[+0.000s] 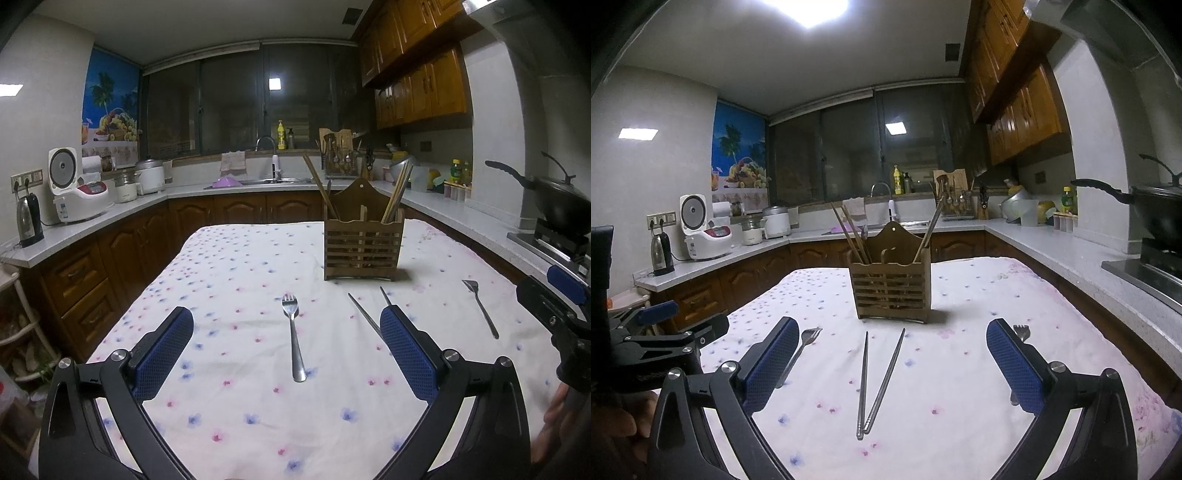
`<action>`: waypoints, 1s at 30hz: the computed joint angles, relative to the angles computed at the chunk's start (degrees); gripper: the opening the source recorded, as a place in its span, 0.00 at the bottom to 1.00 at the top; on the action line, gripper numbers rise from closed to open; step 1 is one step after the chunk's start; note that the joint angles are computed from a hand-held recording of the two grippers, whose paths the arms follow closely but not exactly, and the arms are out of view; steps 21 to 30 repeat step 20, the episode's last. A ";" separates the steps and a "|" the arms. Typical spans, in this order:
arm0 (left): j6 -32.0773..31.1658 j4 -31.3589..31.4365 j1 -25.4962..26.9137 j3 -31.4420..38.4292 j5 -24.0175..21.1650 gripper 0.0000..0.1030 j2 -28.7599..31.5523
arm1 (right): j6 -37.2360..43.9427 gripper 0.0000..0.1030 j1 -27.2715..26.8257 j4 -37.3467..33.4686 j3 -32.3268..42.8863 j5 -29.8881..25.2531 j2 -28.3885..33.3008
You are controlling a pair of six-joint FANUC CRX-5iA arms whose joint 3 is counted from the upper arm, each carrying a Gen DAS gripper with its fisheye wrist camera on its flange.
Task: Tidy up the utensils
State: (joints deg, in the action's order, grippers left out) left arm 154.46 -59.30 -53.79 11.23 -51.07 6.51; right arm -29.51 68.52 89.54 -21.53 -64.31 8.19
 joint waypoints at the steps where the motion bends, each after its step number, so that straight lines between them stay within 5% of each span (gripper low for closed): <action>1: -0.12 0.11 -0.05 0.15 -0.05 1.00 0.08 | -0.06 0.99 0.01 0.00 -0.01 0.02 -0.01; 30: -0.11 0.30 -0.01 0.43 0.07 1.00 0.18 | -0.01 0.99 -0.09 -0.65 0.02 0.20 0.04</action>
